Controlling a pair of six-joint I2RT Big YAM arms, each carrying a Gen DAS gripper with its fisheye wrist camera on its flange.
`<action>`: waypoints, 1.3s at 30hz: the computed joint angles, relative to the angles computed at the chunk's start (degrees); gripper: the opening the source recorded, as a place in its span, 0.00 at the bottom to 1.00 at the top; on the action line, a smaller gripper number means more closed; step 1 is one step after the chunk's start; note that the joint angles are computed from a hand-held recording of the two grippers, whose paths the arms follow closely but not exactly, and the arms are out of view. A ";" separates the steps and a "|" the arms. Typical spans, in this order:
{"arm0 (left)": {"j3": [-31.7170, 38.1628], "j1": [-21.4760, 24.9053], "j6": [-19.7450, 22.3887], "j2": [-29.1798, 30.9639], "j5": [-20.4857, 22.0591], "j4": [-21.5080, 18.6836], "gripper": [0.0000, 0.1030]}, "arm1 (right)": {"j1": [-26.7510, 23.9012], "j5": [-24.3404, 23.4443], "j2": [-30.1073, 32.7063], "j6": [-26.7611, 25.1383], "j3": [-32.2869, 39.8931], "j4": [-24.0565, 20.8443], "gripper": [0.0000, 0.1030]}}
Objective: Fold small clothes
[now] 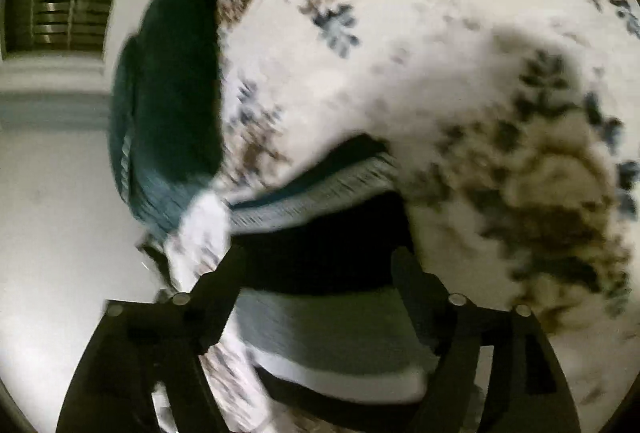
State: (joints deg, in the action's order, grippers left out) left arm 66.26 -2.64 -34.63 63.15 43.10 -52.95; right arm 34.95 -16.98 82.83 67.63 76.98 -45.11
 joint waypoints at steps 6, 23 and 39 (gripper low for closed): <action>-13.03 -3.36 -7.38 -19.20 -5.35 -4.75 0.67 | -1.77 -9.07 1.85 -7.30 -2.46 -3.69 0.86; -34.73 -21.49 -58.02 -22.84 -27.13 34.00 0.80 | -6.45 -33.12 21.29 -23.29 7.20 -3.14 1.00; -21.01 -2.72 -29.43 -18.05 -4.77 14.08 0.30 | 2.58 -14.55 0.24 -1.54 -12.64 15.52 0.18</action>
